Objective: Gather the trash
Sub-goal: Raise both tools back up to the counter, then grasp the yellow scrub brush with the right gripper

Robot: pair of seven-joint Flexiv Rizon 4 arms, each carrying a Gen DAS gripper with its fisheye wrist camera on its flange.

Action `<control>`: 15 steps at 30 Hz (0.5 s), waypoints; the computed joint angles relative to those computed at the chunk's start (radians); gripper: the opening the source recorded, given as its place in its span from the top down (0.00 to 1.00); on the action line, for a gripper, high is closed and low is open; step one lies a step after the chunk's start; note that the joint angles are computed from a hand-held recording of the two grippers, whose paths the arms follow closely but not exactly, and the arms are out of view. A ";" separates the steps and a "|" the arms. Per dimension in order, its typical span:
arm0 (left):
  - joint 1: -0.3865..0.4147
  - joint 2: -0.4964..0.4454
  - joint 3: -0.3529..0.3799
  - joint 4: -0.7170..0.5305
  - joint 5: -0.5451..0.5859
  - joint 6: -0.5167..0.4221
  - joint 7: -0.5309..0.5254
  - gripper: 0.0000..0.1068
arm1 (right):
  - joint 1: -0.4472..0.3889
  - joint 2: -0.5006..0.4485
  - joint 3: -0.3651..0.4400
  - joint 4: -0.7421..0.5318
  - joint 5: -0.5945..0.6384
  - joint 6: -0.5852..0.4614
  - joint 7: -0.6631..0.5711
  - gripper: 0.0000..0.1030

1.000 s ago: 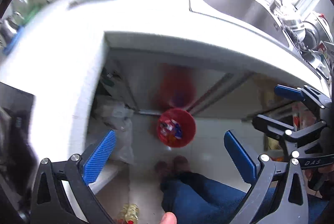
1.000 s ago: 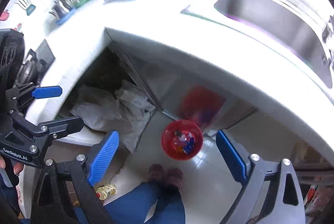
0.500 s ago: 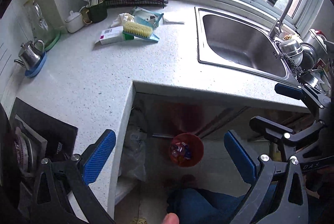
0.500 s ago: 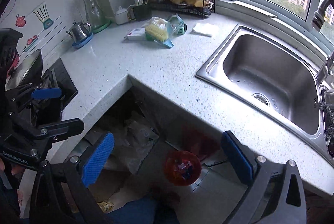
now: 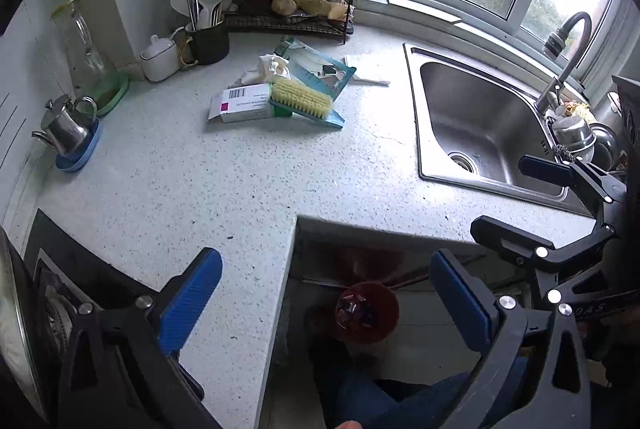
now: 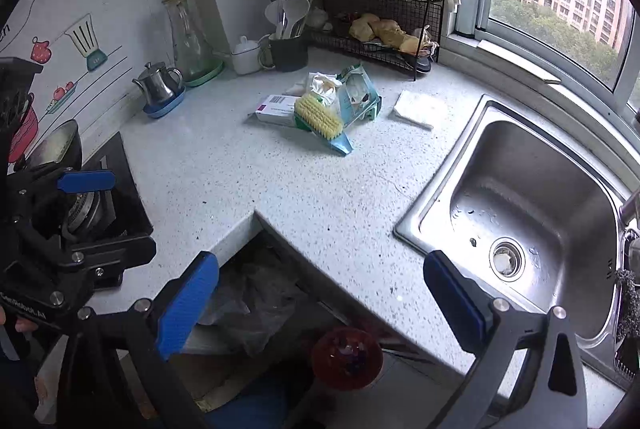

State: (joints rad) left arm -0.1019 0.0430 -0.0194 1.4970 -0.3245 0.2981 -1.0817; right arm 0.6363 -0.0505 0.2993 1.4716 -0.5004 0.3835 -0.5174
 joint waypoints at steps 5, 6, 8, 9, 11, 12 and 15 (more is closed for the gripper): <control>0.025 -0.121 -0.013 -0.120 0.002 -0.025 -0.026 0.04 | -0.006 -0.081 -0.034 -0.089 0.027 0.012 -0.078 0.01; 0.029 -0.143 -0.016 -0.144 0.002 -0.033 -0.026 0.04 | -0.005 -0.099 -0.042 -0.110 0.031 0.011 -0.095 0.01; 0.037 -0.196 -0.022 -0.208 0.019 -0.061 -0.031 0.04 | 0.000 -0.131 -0.055 -0.151 0.037 -0.004 -0.123 0.01; 0.039 -0.219 -0.024 -0.236 0.028 -0.069 -0.036 0.04 | 0.003 -0.149 -0.063 -0.175 0.040 -0.012 -0.137 0.01; 0.048 -0.265 -0.028 -0.292 0.026 -0.093 -0.041 0.04 | 0.003 -0.182 -0.078 -0.220 0.058 -0.020 -0.164 0.01; 0.052 -0.286 -0.030 -0.317 0.024 -0.102 -0.041 0.04 | 0.004 -0.191 -0.083 -0.233 0.065 -0.021 -0.174 0.01; 0.060 -0.351 -0.036 -0.403 0.034 -0.138 -0.039 0.04 | 0.006 -0.239 -0.103 -0.299 0.082 -0.039 -0.216 0.01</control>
State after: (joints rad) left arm -0.0421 -0.3084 -0.0551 1.0939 -0.2909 0.1605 -1.1212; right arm 0.6428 -0.2890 0.1965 1.1727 -0.4186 0.3446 -0.7336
